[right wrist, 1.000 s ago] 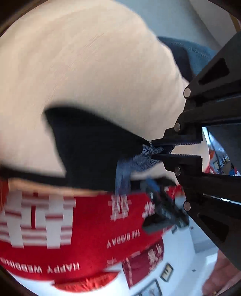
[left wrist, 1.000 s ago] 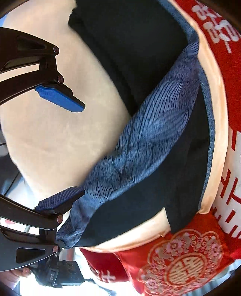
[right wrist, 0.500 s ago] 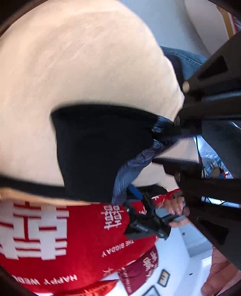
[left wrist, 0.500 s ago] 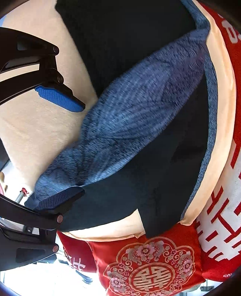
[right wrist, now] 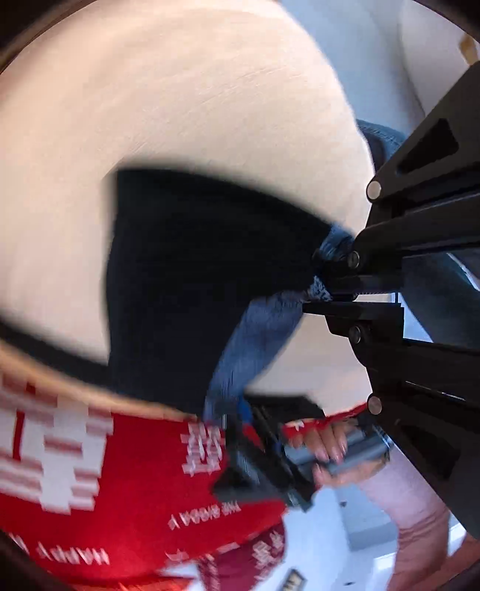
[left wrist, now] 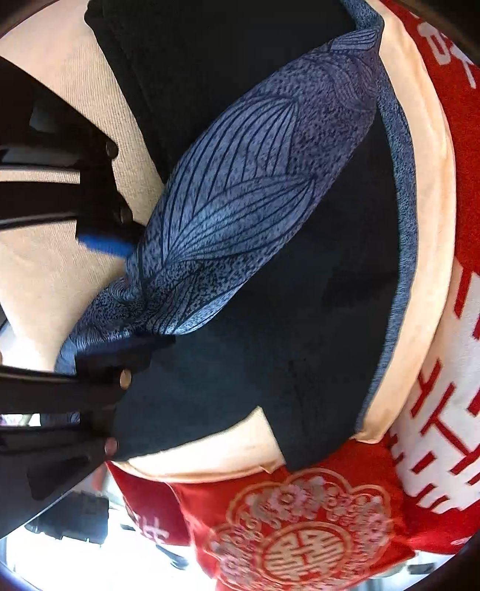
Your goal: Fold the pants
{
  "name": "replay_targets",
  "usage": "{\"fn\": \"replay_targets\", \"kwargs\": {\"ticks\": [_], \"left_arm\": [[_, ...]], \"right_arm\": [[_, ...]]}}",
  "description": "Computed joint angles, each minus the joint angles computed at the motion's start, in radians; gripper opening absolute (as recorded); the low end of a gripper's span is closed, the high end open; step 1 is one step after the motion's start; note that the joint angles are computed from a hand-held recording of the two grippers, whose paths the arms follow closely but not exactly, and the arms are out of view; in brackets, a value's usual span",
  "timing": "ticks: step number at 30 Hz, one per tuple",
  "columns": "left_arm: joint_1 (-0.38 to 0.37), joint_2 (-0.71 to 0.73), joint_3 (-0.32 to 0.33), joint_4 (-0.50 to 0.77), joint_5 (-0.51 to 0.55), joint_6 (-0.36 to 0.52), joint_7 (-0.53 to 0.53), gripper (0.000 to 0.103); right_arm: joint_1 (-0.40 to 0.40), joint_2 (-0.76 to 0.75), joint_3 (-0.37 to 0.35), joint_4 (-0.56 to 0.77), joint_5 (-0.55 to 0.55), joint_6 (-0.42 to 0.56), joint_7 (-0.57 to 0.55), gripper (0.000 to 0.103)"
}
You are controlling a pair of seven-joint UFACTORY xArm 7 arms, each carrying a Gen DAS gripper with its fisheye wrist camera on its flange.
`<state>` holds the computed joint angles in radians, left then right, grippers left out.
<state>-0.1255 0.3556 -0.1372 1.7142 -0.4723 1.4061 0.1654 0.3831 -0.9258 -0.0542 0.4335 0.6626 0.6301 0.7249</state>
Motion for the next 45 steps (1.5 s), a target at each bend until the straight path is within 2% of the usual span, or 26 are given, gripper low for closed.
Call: {"fn": "replay_targets", "kwargs": {"ticks": [4, 7, 11, 13, 15, 16, 18, 19, 20, 21, 22, 24, 25, 27, 30, 35, 37, 38, 39, 40, 41, 43, 45], "left_arm": [[0.004, 0.010, -0.004, 0.062, -0.024, -0.022, -0.008, 0.033], [0.001, 0.062, -0.011, 0.169, -0.038, -0.033, -0.041, 0.033], [-0.028, 0.190, -0.020, 0.375, 0.008, -0.043, -0.095, 0.033], [-0.051, 0.289, -0.020, 0.532, 0.055, -0.023, -0.130, 0.033], [-0.079, 0.399, -0.008, 0.718, 0.125, 0.011, -0.163, 0.047], [-0.091, 0.430, 0.001, 0.773, 0.156, 0.013, -0.174, 0.063], [-0.105, 0.472, 0.013, 0.840, 0.208, 0.001, -0.180, 0.065], [-0.106, 0.516, 0.012, 0.914, 0.230, 0.033, -0.186, 0.065], [-0.112, 0.538, 0.017, 0.947, 0.250, 0.051, -0.193, 0.065], [-0.115, 0.541, 0.024, 0.938, 0.271, 0.058, -0.198, 0.065], [-0.116, 0.519, 0.028, 0.887, 0.283, 0.047, -0.195, 0.065], [-0.126, 0.452, 0.045, 0.733, 0.319, -0.005, -0.180, 0.065], [-0.131, 0.433, 0.048, 0.683, 0.335, -0.018, -0.173, 0.065], [-0.140, 0.415, 0.055, 0.619, 0.366, -0.020, -0.167, 0.065], [-0.145, 0.358, 0.057, 0.496, 0.397, -0.093, -0.151, 0.065], [-0.153, 0.390, 0.057, 0.548, 0.421, -0.063, -0.155, 0.068], [-0.160, 0.409, 0.057, 0.578, 0.427, -0.054, -0.157, 0.068], [-0.161, 0.406, 0.057, 0.569, 0.430, -0.063, -0.153, 0.069], [-0.163, 0.405, 0.058, 0.564, 0.434, -0.071, -0.149, 0.069], [-0.163, 0.401, 0.058, 0.556, 0.436, -0.080, -0.144, 0.069], [-0.166, 0.385, 0.059, 0.527, 0.440, -0.094, -0.145, 0.069], [-0.171, 0.400, 0.065, 0.561, 0.451, -0.075, -0.151, 0.069], [-0.178, 0.440, 0.075, 0.641, 0.463, -0.032, -0.174, 0.069]], "right_arm": [[-0.019, 0.122, -0.090, 0.207, -0.081, 0.048, -0.145, 0.003], [-0.043, 0.251, -0.163, 0.375, -0.097, 0.108, -0.267, 0.003], [-0.089, 0.483, -0.250, 0.619, -0.119, 0.215, -0.392, 0.003], [-0.106, 0.609, -0.294, 0.740, -0.099, 0.259, -0.458, 0.003], [-0.128, 0.738, -0.318, 0.864, -0.088, 0.316, -0.517, 0.004], [-0.142, 0.807, -0.320, 0.932, -0.101, 0.349, -0.539, 0.007], [-0.177, 0.913, -0.316, 1.039, -0.133, 0.413, -0.570, 0.007], [-0.195, 0.979, -0.309, 1.106, -0.159, 0.456, -0.570, 0.008], [-0.209, 1.022, -0.300, 1.154, -0.192, 0.485, -0.568, 0.011], [-0.219, 1.053, -0.289, 1.190, -0.231, 0.499, -0.570, 0.029], [-0.213, 1.070, -0.289, 1.212, -0.264, 0.492, -0.576, 0.057], [-0.240, 1.070, -0.246, 1.221, -0.262, 0.449, -0.595, 0.070], [-0.239, 1.063, -0.231, 1.226, -0.297, 0.430, -0.590, 0.077], [-0.244, 1.038, -0.202, 1.224, -0.348, 0.410, -0.593, 0.080], [-0.259, 0.913, -0.153, 1.101, -0.357, 0.361, -0.567, 0.080], [-0.326, 0.757, -0.073, 0.840, -0.413, 0.422, -0.312, 0.078], [-0.360, 0.739, -0.056, 0.760, -0.401, 0.396, -0.230, 0.066], [-0.385, 0.745, -0.031, 0.733, -0.437, 0.358, -0.189, 0.062], [-0.395, 0.759, -0.011, 0.737, -0.476, 0.335, -0.185, 0.043], [-0.396, 0.795, 0.000, 0.772, -0.490, 0.332, -0.216, 0.009], [-0.397, 0.818, 0.011, 0.802, -0.505, 0.324, -0.232, 0.006], [-0.403, 0.835, 0.029, 0.835, -0.563, 0.315, -0.230, 0.006], [-0.414, 0.860, 0.024, 0.866, -0.553, 0.390, -0.229, 0.009]]}}
